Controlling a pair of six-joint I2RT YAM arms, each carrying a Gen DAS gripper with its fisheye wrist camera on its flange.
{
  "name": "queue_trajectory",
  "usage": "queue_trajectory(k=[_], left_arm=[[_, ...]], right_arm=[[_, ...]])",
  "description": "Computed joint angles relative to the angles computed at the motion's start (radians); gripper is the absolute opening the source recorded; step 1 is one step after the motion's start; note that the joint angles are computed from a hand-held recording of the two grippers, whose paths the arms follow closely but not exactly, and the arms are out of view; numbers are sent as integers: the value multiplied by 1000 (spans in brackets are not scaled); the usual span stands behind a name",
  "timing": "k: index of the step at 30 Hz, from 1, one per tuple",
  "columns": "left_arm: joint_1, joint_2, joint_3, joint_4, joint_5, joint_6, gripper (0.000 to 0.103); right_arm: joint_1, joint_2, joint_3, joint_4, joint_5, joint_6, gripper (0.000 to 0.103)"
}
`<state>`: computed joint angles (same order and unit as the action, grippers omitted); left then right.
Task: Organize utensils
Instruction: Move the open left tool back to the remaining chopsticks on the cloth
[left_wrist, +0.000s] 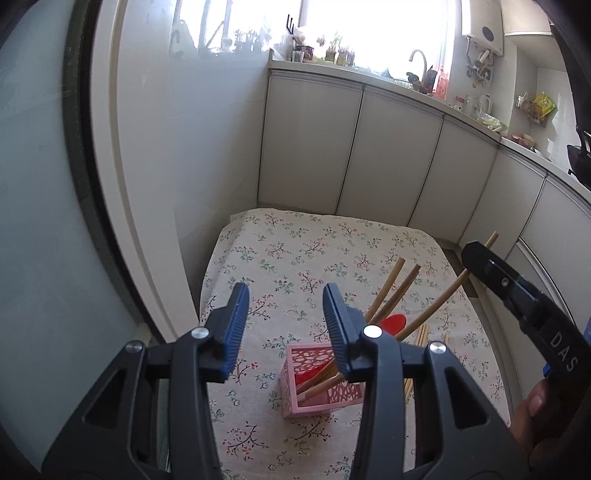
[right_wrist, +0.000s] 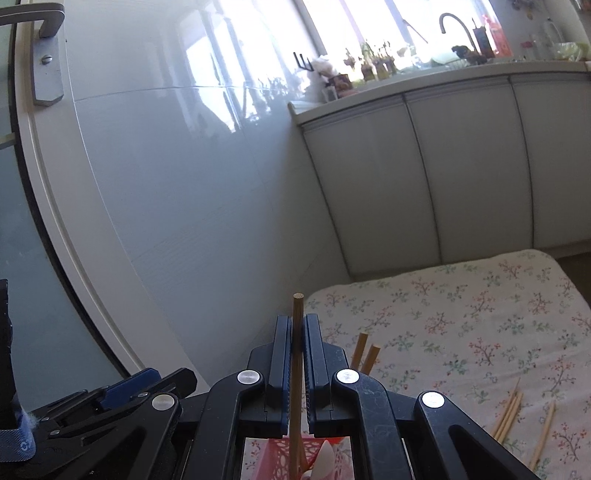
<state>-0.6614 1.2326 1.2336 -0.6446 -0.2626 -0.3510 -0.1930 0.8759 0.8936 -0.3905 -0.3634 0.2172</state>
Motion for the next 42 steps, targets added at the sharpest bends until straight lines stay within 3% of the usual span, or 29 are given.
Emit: queue_trajectory(k=[3, 7, 11, 14, 22, 29, 33, 42], left_arm=[[-1, 7, 10, -6, 7, 4, 45], [-5, 6, 19, -21, 29, -5, 52], [-29, 4, 27, -33, 23, -5, 57], [-49, 3, 33, -40, 32, -8, 61], [-163, 18, 71, -72, -19, -12, 73], [-291, 62, 113, -92, -83, -19, 81], [-368, 114, 149, -102, -117, -13, 83], [-458, 302, 272, -152, -101, 6, 83]], right_arm=[[-24, -3, 9, -22, -32, -6, 11], [-66, -21, 30, -62, -72, -14, 36], [-129, -19, 91, -160, -120, -48, 42], [-219, -23, 134, -259, -188, -108, 53], [-578, 28, 249, -536, -419, -387, 75], [-862, 159, 338, -722, -540, -648, 84], [-944, 235, 382, -766, -542, -722, 90], [-994, 472, 470, -854, -398, -807, 93]])
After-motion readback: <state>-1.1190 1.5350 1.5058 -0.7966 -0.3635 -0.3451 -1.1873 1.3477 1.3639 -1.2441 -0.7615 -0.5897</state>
